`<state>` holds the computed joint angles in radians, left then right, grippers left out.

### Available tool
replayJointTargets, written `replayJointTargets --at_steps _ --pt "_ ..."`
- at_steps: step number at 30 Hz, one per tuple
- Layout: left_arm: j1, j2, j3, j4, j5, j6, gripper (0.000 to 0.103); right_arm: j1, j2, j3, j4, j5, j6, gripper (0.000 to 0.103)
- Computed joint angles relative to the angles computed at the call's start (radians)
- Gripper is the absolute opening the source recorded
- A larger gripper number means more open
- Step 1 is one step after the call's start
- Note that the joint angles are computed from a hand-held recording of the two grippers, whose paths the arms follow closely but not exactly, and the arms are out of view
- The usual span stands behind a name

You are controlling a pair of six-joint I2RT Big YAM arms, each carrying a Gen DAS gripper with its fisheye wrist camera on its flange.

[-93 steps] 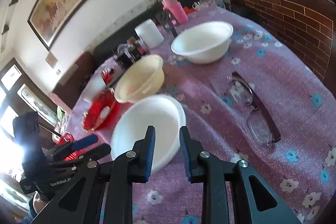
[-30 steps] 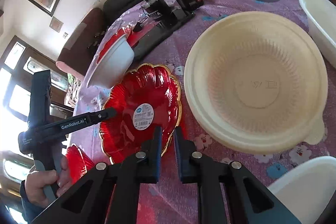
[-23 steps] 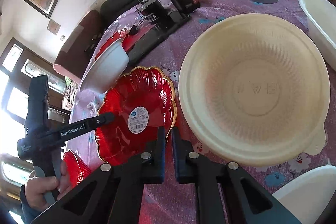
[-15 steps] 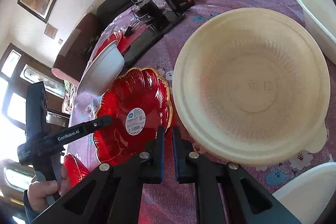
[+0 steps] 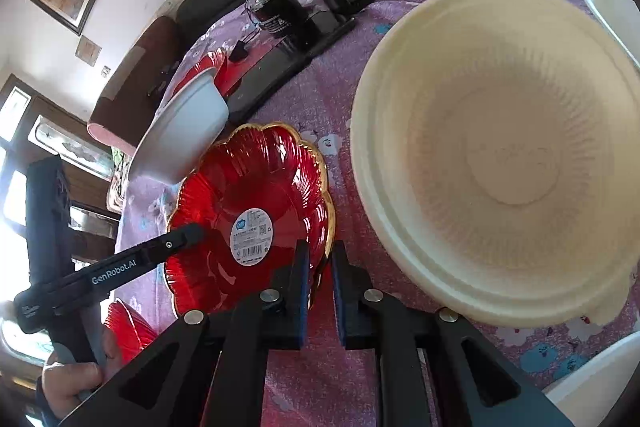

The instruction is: Organize plates and bowls

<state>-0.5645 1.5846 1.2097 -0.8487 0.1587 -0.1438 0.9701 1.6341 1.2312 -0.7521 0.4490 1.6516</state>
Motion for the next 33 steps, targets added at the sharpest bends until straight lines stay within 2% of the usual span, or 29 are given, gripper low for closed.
replayJointTargets --at_steps 5,12,22,29,33 --pt "-0.007 -0.030 -0.019 0.000 0.018 0.007 0.019 0.023 -0.023 -0.023 0.020 0.043 0.021 0.011" --pt "-0.023 -0.140 -0.084 0.030 0.037 0.013 0.019 0.091 -0.058 -0.003 -0.043 0.129 0.038 0.011" --pt "-0.051 -0.287 -0.191 0.078 0.024 0.011 0.019 0.182 -0.089 0.002 -0.065 0.233 0.090 0.011" --pt "-0.025 -0.422 -0.287 0.111 0.004 0.019 0.020 0.219 -0.052 0.068 -0.074 0.264 0.048 0.011" --pt "0.027 -0.523 -0.345 0.118 0.025 0.030 0.020 0.235 -0.013 0.126 -0.058 0.267 -0.004 0.011"
